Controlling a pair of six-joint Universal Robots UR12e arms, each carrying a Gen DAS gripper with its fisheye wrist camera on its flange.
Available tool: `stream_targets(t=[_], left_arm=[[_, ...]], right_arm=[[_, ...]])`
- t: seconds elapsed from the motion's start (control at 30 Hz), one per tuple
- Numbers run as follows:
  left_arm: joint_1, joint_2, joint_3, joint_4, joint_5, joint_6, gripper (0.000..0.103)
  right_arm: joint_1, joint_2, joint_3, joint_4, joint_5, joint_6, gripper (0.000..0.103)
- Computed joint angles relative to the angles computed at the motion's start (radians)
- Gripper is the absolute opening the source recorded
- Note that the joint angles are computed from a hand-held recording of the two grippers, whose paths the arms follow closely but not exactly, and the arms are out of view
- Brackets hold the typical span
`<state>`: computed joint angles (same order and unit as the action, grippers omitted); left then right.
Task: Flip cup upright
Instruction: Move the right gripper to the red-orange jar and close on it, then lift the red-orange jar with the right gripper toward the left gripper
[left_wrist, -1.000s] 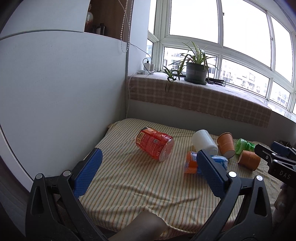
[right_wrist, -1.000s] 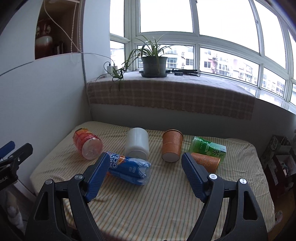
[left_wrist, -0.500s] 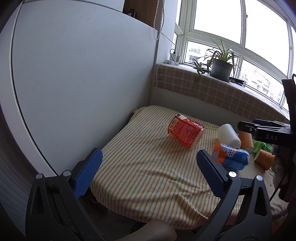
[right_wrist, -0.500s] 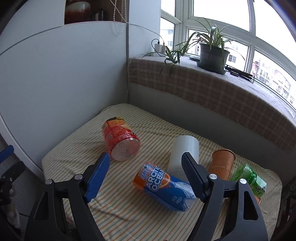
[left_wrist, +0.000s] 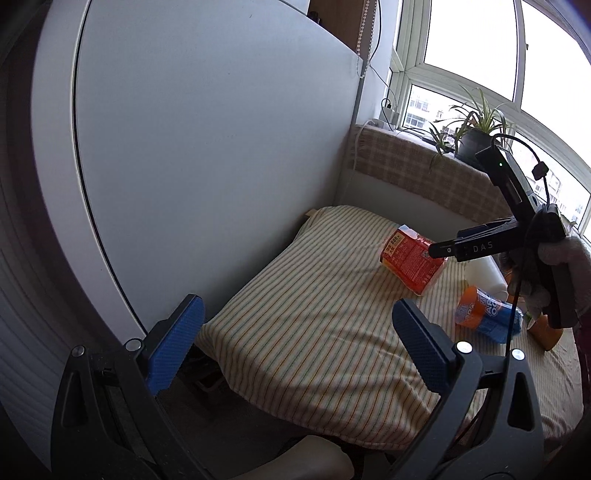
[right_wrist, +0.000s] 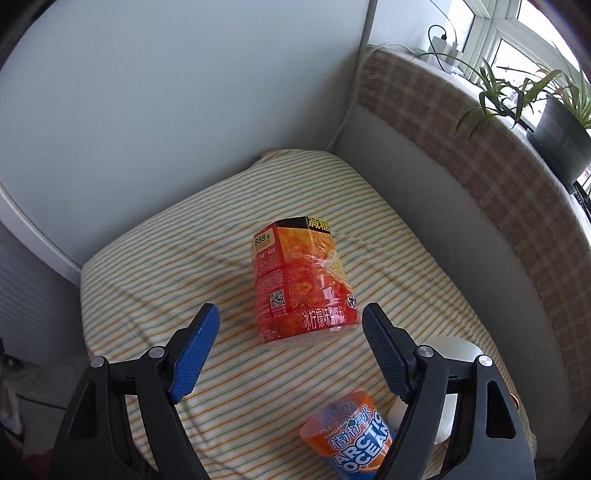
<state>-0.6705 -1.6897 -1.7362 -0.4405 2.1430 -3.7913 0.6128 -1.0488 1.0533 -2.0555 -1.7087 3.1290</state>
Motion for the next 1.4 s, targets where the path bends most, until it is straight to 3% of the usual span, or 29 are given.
stream_targets(t=[0.23, 0.37, 0.6, 0.77, 0.93, 1.4], left_arm=[[0.012, 0.006, -0.009, 0.000, -0.002, -0.009, 0.103], [0.017, 0.011, -0.016, 0.000, 0.002, -0.016, 0.103], [0.025, 0.015, -0.022, -0.009, 0.001, -0.038, 0.103], [0.027, 0.017, -0.026, -0.010, 0.006, -0.040, 0.103], [0.028, 0.016, -0.025, -0.014, 0.006, -0.044, 0.103], [-0.003, 0.003, -0.001, 0.018, 0.016, 0.005, 0.103]], right_arm=[[0.015, 0.086, -0.134, 0.154, -0.038, -0.076, 0.079], [0.026, 0.133, -0.197, 0.222, -0.108, -0.098, 0.079], [0.033, 0.184, -0.262, 0.288, -0.209, -0.097, 0.085], [0.024, 0.194, -0.269, 0.308, -0.206, -0.080, 0.083], [0.031, 0.186, -0.242, 0.268, -0.231, -0.100, 0.083], [0.032, 0.045, -0.061, 0.046, -0.100, -0.025, 0.082]])
